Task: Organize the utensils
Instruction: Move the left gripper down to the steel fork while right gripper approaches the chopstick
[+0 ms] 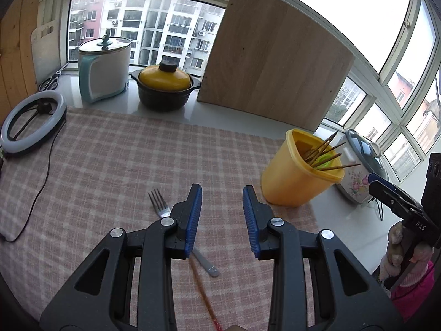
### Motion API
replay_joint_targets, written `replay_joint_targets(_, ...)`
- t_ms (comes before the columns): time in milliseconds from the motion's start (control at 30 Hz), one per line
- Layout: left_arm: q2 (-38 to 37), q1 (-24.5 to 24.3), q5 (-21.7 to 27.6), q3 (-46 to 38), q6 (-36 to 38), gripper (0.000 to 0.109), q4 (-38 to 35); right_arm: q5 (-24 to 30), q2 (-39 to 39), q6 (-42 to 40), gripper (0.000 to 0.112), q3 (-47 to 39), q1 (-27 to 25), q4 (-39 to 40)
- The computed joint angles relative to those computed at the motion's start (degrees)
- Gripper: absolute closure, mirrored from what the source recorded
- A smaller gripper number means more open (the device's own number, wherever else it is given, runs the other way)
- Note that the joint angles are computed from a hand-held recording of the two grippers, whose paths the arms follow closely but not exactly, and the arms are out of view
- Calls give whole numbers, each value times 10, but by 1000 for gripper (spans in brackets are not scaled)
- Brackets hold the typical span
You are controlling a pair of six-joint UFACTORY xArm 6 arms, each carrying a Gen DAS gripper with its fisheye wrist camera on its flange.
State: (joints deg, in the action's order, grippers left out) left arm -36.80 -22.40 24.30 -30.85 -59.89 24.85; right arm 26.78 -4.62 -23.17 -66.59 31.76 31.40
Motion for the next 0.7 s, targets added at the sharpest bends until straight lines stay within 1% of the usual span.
replay_joint_targets(67, -20, -6, -1, 30, -15, 79, -5, 7, -7, -17, 36, 10, 10, 7)
replay_joint_targets(200, -41, -7, -12, 78, -14, 79, -44, 15, -22, -24, 36, 39, 29, 14)
replay_joint_targets(300, -51, 3, -21, 103, -4, 79, -67, 32, -26, -22, 36, 57, 43, 13)
replay_joint_targets(400, -45, 18, -22, 113, 16, 79, -82, 44, -27, -12, 37, 73, 58, 12)
replay_joint_targets(433, -43, 27, -33, 120, 33, 79, -100, 47, -25, -9, 40, 76, 63, 13)
replay_joint_targets(600, -6, 66, -104, 144, 168, 79, -260, 66, -6, 4, 49, 72, 82, 27)
replay_joint_targets(667, 17, 78, -118, 141, 223, 79, -317, 76, 5, 13, 57, 65, 90, 28)
replay_joint_targets(700, 30, 81, -127, 140, 261, 79, -359, 81, 11, 19, 59, 62, 94, 27)
